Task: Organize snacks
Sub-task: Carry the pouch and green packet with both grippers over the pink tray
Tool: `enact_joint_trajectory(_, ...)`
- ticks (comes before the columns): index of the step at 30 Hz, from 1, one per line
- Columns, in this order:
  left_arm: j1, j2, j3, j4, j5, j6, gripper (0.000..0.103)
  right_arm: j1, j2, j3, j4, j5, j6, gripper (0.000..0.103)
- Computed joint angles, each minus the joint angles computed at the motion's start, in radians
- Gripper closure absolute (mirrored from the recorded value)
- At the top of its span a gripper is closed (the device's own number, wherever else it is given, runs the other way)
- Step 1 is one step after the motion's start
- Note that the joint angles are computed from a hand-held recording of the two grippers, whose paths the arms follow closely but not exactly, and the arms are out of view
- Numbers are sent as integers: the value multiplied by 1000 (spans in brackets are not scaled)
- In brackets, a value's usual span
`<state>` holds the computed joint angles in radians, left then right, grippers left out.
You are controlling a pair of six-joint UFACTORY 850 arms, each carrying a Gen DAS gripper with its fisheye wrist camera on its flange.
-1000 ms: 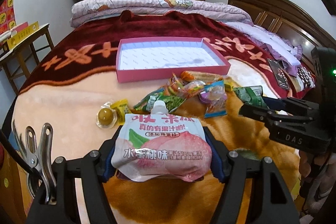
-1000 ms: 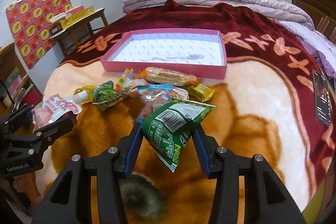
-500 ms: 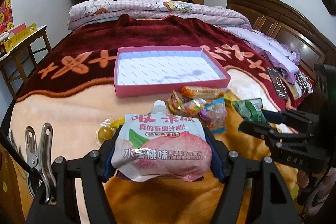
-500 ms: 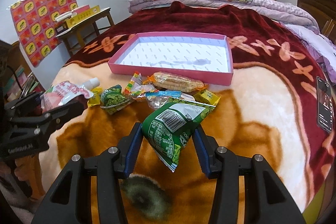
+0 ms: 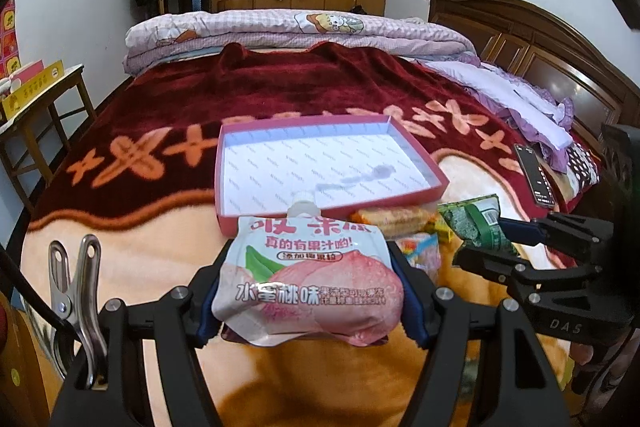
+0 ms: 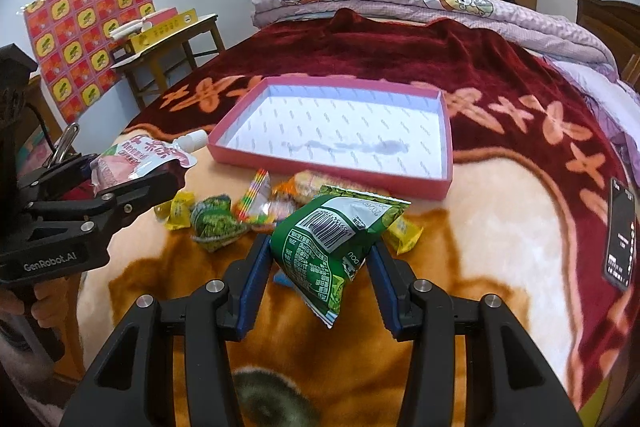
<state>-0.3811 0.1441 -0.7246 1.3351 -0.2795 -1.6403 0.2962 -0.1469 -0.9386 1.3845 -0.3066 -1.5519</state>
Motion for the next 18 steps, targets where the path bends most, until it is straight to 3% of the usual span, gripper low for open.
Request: enact_joint_trajectory(18, 80, -144, -145, -33, 64, 77, 30, 1, -121, -172, -111, -1, 108, 54)
